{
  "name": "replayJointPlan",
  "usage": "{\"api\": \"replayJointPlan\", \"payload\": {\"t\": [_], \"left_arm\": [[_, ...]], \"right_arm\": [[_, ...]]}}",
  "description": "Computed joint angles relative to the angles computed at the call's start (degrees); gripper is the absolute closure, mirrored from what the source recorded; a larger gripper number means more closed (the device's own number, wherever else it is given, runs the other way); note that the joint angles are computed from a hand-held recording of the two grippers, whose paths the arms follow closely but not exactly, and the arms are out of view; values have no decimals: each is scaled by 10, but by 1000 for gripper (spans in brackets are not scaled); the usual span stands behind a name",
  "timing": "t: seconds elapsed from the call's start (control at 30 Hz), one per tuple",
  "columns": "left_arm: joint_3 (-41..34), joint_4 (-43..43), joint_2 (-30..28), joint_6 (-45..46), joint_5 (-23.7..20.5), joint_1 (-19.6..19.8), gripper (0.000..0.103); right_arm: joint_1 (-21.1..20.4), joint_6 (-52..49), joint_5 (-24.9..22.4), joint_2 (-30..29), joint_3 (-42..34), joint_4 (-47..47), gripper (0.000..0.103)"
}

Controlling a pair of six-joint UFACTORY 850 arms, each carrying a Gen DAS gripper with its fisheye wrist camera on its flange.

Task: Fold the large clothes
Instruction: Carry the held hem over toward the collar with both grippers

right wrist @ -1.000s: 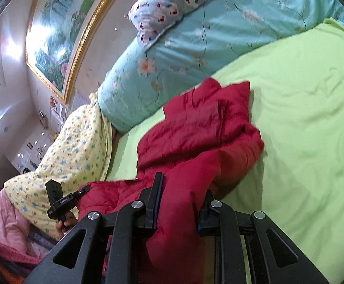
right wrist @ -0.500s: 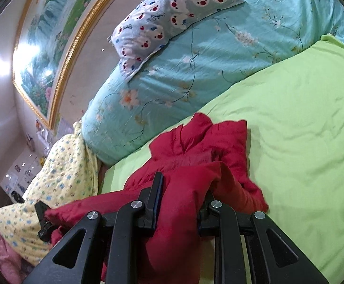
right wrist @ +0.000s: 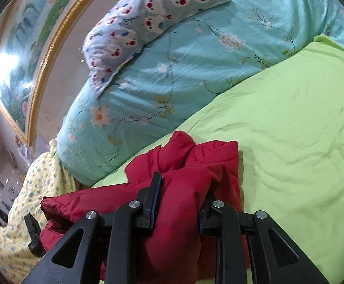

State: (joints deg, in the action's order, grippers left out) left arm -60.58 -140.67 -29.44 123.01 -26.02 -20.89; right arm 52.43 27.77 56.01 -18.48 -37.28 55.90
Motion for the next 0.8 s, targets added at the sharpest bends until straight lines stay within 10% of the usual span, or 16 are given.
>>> {"api": "replayJointPlan", "payload": {"t": [0.8], "left_arm": [[-272,46,-215,-89,170,-40,82]], "right_arm": [[-129,38,-80,-140,-118,-42,74]]}}
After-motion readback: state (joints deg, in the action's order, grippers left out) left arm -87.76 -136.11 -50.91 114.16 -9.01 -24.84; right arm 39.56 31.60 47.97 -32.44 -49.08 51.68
